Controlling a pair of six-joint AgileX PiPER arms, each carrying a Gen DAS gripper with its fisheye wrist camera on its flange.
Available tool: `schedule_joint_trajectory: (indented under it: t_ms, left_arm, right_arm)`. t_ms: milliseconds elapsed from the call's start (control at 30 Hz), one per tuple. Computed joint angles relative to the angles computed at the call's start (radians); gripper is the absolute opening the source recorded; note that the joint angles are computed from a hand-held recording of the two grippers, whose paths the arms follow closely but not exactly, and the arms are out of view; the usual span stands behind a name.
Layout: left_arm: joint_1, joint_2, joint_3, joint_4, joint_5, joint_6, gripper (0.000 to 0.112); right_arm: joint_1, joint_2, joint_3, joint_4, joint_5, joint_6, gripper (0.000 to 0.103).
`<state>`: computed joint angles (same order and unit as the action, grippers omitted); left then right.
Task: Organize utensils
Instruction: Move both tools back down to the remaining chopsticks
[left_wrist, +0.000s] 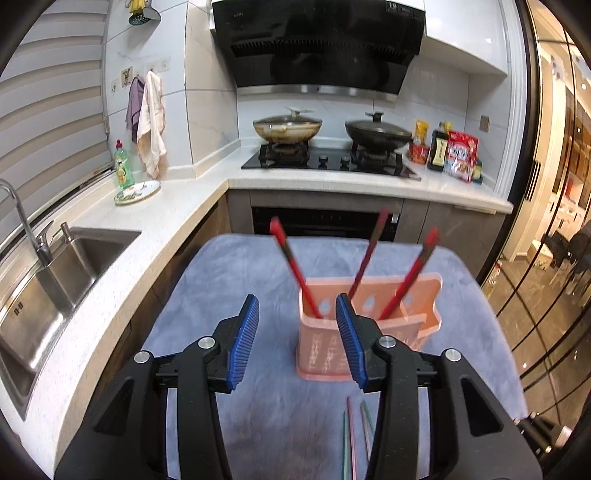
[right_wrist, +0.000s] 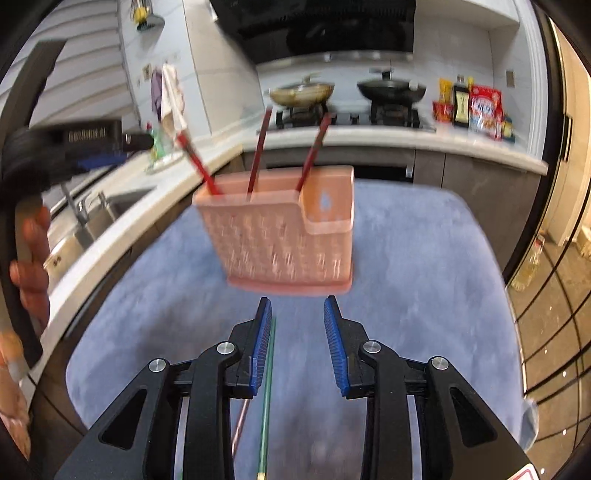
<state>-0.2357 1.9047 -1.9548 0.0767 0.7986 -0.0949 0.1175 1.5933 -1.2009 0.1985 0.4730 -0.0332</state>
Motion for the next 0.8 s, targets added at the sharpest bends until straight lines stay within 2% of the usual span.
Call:
schedule_joint_trajectory:
  t_ms: [267,433,567,700,800]
  left_arm:
    - [0.01,-0.154,0.369,-0.026,-0.124,-0.013,0.042]
    - [0.009,-0.201,0.519,-0.041,-0.166,-0.005,0.042]
    - [0.007,-0.219,0.613,-0.047,-0.185,-0.01,0.042]
    - [0.002,-0.233,0.699,-0.054,-0.209,-0.003,0.044]
    - [-0.013,-0.255,0.77,-0.049,-0.242,-0.002,0.052]
  right_arm:
    - [0.05,-0.037,0.244,0.093,-0.047,-0.073,0.029]
    - [0.095,-0.035,0.33,0.049,-0.101,-0.028,0.029]
    - [0.118,-0.032,0.364,0.072,-0.123,-0.024,0.029]
    - [0.156,-0.031,0.406,-0.01,-0.167,0.074,0.028]
    - [0.179,-0.044,0.434,-0.138,-0.196,0.215,0.022]
